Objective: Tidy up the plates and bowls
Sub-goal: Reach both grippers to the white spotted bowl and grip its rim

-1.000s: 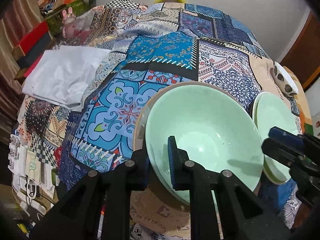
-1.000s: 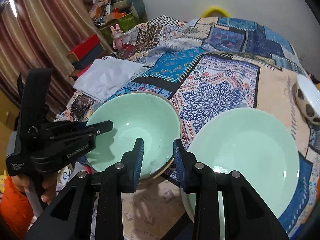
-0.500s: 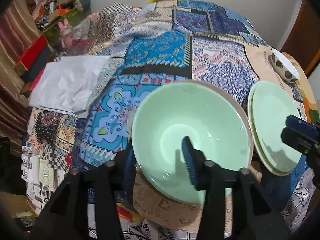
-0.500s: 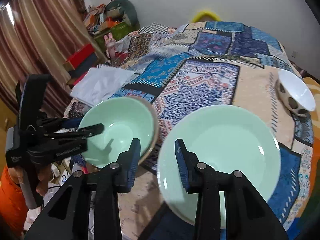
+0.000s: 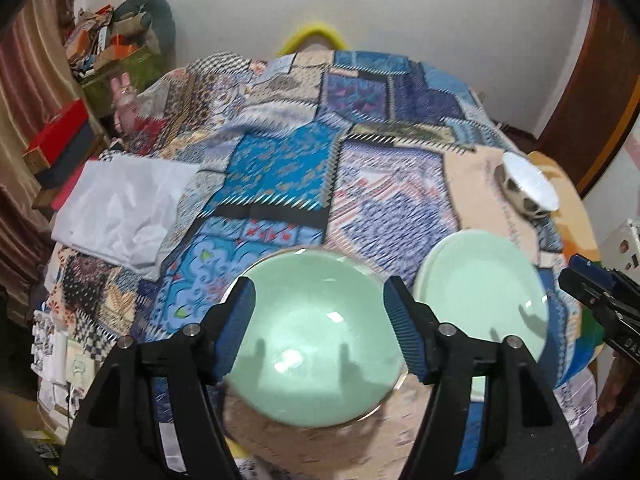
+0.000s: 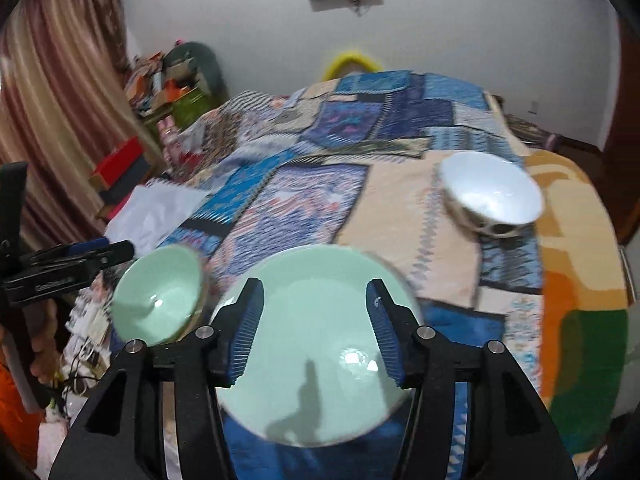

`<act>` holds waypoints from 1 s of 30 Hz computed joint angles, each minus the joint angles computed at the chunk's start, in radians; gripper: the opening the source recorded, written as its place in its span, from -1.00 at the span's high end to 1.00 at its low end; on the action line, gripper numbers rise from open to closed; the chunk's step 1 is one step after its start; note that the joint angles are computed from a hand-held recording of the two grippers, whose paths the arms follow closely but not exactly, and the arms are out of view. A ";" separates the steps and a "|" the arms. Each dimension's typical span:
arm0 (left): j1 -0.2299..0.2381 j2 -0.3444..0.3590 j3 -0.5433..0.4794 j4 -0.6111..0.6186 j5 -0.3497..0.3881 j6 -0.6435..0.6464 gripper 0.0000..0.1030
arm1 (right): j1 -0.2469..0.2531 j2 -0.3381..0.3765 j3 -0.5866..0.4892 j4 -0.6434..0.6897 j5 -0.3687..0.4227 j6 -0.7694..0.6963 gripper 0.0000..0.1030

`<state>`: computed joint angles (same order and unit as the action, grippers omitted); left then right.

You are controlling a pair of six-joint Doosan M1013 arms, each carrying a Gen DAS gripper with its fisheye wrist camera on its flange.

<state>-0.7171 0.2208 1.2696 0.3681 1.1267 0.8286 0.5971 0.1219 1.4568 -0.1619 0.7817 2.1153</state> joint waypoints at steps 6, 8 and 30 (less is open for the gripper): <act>-0.032 0.048 -0.077 0.017 -0.036 0.039 -0.62 | -0.049 -0.029 0.020 -0.076 0.010 0.070 -0.07; -0.041 0.069 -0.111 0.014 -0.048 0.063 -0.69 | -0.064 -0.034 0.022 -0.095 0.014 0.086 -0.07; -0.044 0.422 -0.581 -0.187 0.077 0.358 -0.78 | -0.236 0.030 0.024 -0.099 0.005 0.110 0.10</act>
<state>-0.7607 0.6429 0.6883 0.1813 1.2035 1.1869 0.3610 0.1516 1.4805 -0.2608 0.7864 2.2258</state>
